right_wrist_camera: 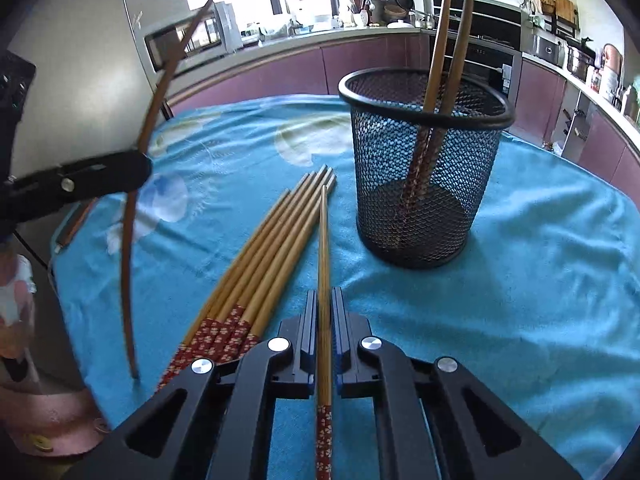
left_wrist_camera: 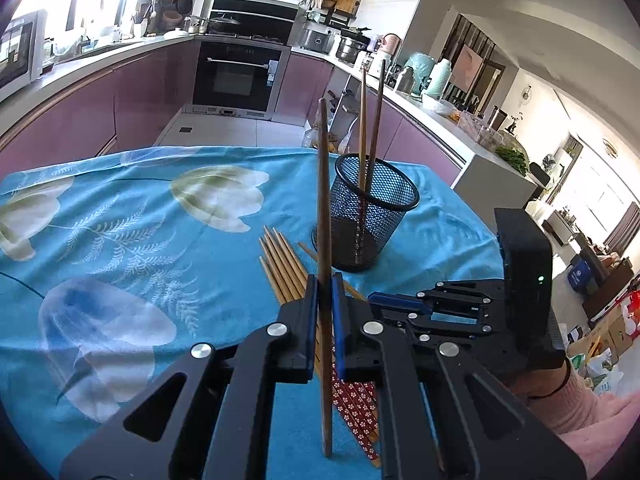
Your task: Organize utensils
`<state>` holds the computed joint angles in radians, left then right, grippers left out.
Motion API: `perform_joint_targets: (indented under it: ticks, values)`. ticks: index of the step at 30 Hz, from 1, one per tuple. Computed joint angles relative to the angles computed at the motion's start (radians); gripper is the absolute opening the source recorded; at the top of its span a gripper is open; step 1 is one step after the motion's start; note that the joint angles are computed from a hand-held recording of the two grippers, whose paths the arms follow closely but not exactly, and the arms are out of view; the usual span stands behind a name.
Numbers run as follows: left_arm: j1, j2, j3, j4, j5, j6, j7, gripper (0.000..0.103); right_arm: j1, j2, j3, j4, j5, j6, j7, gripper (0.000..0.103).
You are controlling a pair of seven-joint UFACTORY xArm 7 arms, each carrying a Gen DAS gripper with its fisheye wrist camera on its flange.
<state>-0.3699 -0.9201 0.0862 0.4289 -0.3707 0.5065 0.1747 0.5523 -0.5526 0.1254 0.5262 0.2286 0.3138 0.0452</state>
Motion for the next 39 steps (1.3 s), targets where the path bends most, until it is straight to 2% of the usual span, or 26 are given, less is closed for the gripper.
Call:
perform_joint_targets:
  ticks: [9,15,31,39]
  values:
    - [-0.026,0.004,0.016,0.038,-0.012,-0.005,0.029,0.008,0.06,-0.165,-0.082,-0.045,0.056,-0.069,-0.041,0.006]
    - [-0.048,0.006,0.023,0.081,-0.027,-0.013,0.054,0.008,0.083,-0.213,-0.13,-0.05,0.073,-0.137,-0.055,0.006]
    - [-0.093,0.185,0.012,0.277,-0.055,-0.113,0.07,0.008,0.103,-0.162,-0.216,0.094,0.044,-0.21,-0.132,0.006]
    - [-0.092,0.273,-0.009,0.403,-0.045,-0.141,0.076,0.008,0.059,-0.119,-0.213,0.153,0.027,-0.226,-0.151,0.006]
